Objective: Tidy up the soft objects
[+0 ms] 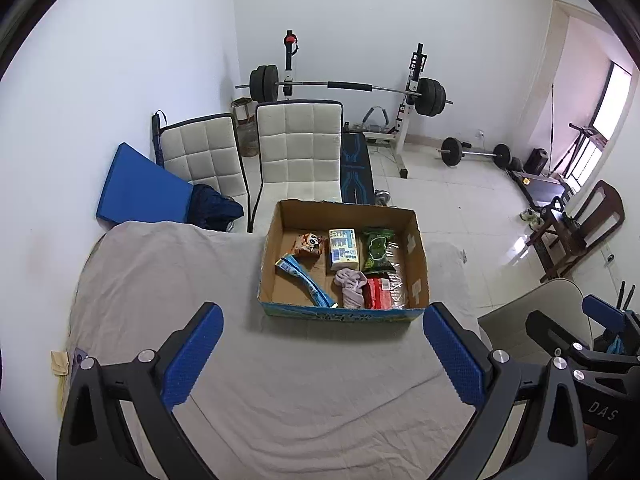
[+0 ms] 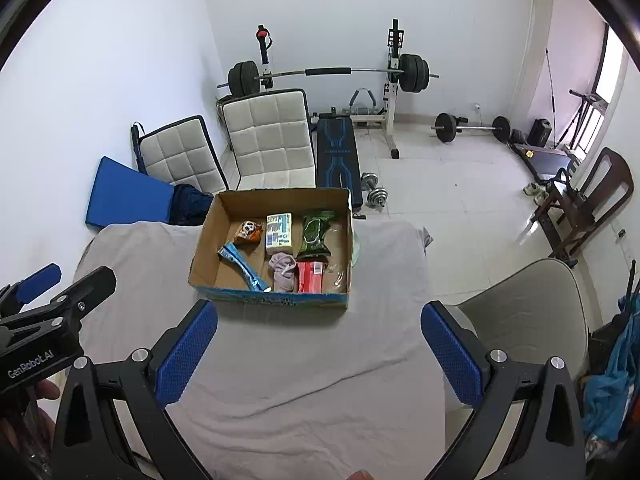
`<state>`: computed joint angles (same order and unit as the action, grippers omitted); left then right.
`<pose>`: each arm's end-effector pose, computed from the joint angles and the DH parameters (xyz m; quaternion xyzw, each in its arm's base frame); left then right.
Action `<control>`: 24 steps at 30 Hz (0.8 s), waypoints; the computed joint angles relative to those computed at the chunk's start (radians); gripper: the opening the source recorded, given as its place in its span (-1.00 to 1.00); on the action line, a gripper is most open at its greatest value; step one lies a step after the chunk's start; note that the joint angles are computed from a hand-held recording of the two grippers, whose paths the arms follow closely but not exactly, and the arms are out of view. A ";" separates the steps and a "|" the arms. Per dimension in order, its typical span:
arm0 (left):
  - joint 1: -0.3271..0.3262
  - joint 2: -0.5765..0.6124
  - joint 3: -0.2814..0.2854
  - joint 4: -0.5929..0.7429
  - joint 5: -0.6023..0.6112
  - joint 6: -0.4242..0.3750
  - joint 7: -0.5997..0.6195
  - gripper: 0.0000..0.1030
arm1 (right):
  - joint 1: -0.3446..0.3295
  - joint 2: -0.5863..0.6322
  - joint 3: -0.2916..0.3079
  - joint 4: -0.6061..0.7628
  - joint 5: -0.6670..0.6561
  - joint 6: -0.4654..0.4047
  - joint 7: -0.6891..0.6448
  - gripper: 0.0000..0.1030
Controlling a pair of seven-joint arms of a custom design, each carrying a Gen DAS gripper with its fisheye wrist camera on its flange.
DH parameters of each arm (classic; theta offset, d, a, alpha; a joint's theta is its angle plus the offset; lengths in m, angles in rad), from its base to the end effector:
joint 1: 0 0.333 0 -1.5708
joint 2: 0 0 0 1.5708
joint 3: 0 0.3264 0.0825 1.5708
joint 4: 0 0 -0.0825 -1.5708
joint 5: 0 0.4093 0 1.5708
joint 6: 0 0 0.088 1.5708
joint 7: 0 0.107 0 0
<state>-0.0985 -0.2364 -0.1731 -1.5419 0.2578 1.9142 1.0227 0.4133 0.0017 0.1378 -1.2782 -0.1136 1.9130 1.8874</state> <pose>0.4930 -0.1364 0.8200 -0.7476 0.5762 -0.2201 0.2461 0.5032 0.2997 0.8219 -0.7456 0.5867 -0.1602 0.2723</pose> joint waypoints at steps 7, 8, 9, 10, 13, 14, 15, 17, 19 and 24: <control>0.002 0.000 -0.003 0.000 0.017 -0.003 -0.004 0.99 | 0.008 0.029 -0.004 0.023 -0.025 0.008 0.009 1.00; 0.002 0.001 -0.001 0.000 0.015 -0.003 -0.001 0.99 | 0.010 0.031 -0.004 0.025 -0.031 0.008 0.011 1.00; 0.003 0.000 0.000 -0.001 0.015 -0.002 -0.003 0.99 | 0.011 0.033 -0.005 0.025 -0.034 0.009 0.011 1.00; 0.002 0.001 -0.002 0.000 0.018 -0.001 -0.003 0.99 | 0.011 0.033 -0.007 0.025 -0.034 0.009 0.012 1.00; 0.003 0.005 -0.002 0.002 0.022 -0.002 -0.004 0.99 | 0.013 0.035 -0.008 0.027 -0.042 0.010 0.013 1.00; 0.003 0.006 -0.002 0.002 0.023 -0.002 -0.004 0.99 | 0.014 0.036 -0.008 0.028 -0.043 0.012 0.012 1.00; 0.003 0.003 -0.001 -0.002 0.022 -0.001 -0.003 0.99 | 0.016 0.038 -0.008 0.030 -0.051 0.011 0.012 1.00; 0.003 0.005 -0.003 -0.001 0.026 -0.001 -0.006 0.99 | 0.016 0.039 -0.009 0.032 -0.050 0.012 0.013 1.00; 0.003 0.004 -0.002 -0.004 0.025 0.000 -0.006 0.99 | 0.018 0.038 -0.010 0.032 -0.058 0.014 0.015 1.00; 0.003 0.001 0.000 -0.008 0.022 0.003 -0.003 0.99 | 0.018 0.031 -0.010 0.027 -0.068 0.019 0.018 1.00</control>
<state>-0.0955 -0.2350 -0.1733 -1.5494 0.2799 1.9177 1.0199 0.4310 0.0326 0.1276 -1.2510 -0.1817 1.9318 1.9055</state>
